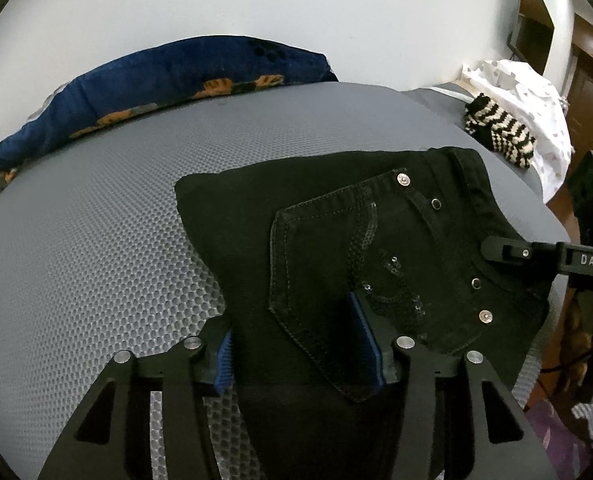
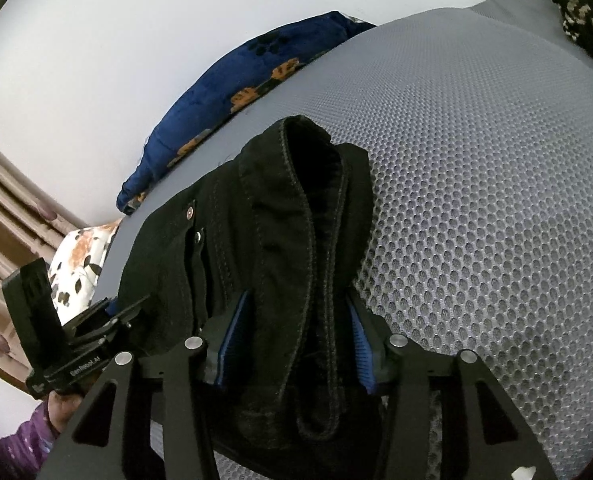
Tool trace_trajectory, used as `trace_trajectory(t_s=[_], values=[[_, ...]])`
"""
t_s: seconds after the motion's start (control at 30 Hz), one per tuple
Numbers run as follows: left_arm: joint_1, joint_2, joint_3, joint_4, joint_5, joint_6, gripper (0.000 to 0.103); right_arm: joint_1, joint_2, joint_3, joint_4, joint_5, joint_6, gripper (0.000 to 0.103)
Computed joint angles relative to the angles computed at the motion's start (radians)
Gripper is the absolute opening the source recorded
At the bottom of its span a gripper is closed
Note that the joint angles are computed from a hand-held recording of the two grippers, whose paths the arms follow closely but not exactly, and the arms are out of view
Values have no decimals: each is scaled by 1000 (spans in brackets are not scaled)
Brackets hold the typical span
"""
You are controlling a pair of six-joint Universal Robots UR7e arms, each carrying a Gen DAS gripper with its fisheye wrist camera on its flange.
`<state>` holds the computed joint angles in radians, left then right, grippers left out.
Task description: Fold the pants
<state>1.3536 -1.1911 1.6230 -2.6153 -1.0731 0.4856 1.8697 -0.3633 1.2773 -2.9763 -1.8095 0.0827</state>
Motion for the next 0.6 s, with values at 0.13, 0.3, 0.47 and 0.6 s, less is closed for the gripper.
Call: trace_trajectory(t_s=[0.13, 0.3, 0.47, 0.6], values=[[1, 8, -9, -18, 28, -7, 82, -1, -2, -11, 21, -6, -19, 45], [47, 18, -79, 107, -79, -107, 88, 13, 9, -30, 36, -48, -46, 42], [72, 42, -165, 260, -181, -147, 88, 8, 8, -30, 42, -21, -23, 39], [68, 58, -192, 315, -222, -128, 82, 0, 1, -28, 53, 0, -11, 38]])
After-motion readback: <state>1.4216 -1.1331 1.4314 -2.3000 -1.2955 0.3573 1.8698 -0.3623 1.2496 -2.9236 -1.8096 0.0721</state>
